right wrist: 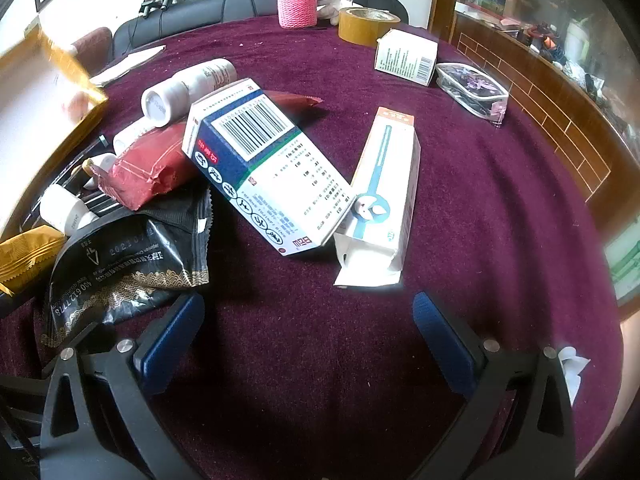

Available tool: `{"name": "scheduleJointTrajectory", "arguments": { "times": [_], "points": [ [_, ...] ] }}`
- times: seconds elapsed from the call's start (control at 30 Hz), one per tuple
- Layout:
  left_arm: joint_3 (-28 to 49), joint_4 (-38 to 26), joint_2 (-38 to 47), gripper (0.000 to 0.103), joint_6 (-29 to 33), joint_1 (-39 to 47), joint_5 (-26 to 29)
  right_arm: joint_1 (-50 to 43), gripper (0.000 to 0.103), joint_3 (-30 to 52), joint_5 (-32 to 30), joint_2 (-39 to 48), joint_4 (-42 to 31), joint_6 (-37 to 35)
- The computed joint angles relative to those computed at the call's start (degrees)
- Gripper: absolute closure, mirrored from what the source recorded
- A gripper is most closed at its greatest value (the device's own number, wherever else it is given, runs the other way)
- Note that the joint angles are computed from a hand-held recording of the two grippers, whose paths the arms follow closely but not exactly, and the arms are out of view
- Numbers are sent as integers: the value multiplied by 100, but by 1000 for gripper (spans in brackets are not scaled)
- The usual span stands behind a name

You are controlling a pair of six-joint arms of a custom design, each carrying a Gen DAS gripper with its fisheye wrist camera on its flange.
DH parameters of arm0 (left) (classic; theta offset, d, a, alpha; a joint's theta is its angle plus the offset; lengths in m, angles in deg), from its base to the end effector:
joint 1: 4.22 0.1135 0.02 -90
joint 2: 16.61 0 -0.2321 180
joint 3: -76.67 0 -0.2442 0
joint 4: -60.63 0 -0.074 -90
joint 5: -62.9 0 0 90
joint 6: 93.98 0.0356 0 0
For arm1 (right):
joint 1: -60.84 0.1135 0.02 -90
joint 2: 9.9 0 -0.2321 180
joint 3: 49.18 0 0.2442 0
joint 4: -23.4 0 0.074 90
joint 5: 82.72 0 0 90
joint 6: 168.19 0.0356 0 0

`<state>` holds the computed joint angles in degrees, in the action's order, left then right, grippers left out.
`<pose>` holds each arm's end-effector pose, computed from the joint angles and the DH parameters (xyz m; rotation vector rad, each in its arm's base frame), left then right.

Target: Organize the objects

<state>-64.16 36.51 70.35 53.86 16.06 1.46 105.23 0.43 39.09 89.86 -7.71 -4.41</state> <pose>0.1977 0.0549 0.0643 0.9284 2.4060 -0.2508 0.1787 0.1486 0.0517 0.7092 2.4828 -0.2087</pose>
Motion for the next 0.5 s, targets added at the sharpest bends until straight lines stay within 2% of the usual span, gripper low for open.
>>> {"name": "scheduleJointTrajectory", "arguments": {
  "times": [0.5],
  "points": [
    [6,27,9,1,-58,-54,-18,126,0,12,15,-7,-98,147]
  ]
}}
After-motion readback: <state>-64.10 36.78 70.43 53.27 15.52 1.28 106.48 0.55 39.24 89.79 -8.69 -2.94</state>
